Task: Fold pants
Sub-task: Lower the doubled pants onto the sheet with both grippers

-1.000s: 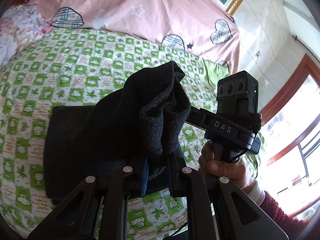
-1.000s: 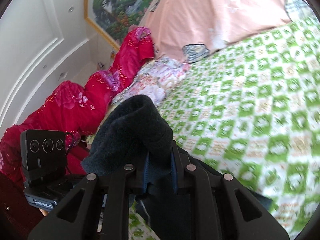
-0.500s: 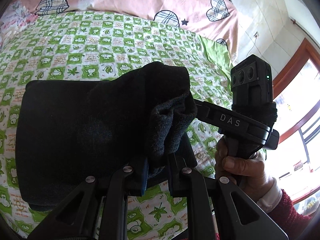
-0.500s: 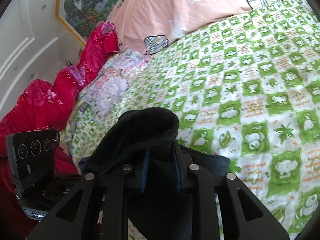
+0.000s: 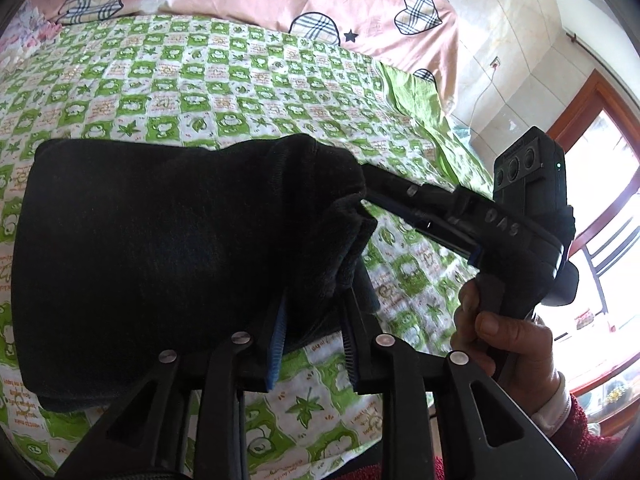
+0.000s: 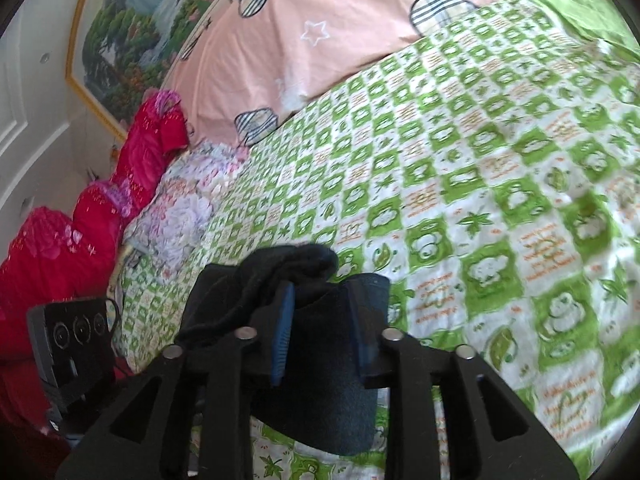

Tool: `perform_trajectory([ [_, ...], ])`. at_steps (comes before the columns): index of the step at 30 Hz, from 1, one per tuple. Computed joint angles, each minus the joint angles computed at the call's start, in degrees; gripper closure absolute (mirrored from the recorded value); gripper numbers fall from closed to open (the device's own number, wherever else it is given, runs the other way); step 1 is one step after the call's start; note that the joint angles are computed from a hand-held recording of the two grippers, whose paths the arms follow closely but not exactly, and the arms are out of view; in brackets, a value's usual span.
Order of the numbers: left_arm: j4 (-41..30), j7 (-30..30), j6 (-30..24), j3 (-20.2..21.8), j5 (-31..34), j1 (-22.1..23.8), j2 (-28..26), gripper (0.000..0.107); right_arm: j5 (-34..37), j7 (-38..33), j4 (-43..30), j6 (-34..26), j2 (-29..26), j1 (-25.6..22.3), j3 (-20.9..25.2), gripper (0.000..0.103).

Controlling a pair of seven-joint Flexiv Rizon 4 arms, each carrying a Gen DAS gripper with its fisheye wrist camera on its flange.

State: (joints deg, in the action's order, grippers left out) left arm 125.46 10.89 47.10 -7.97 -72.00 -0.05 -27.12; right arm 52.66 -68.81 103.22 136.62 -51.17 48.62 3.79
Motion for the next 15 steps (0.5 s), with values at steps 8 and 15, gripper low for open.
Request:
perform_trajectory([
  [8,0.2,-2.3,-8.3,1.7,5.3,3.5,1.4,0.059,13.9,-16.4,-5.6,-1.7,3.9,2.8,-2.1,0.036],
  [15,0.1,-1.9,-8.3,2.9,1.7,4.8,2.5,0.053,28.4,-40.3,-15.6,-5.7,5.2,1.5,-1.8,0.031],
])
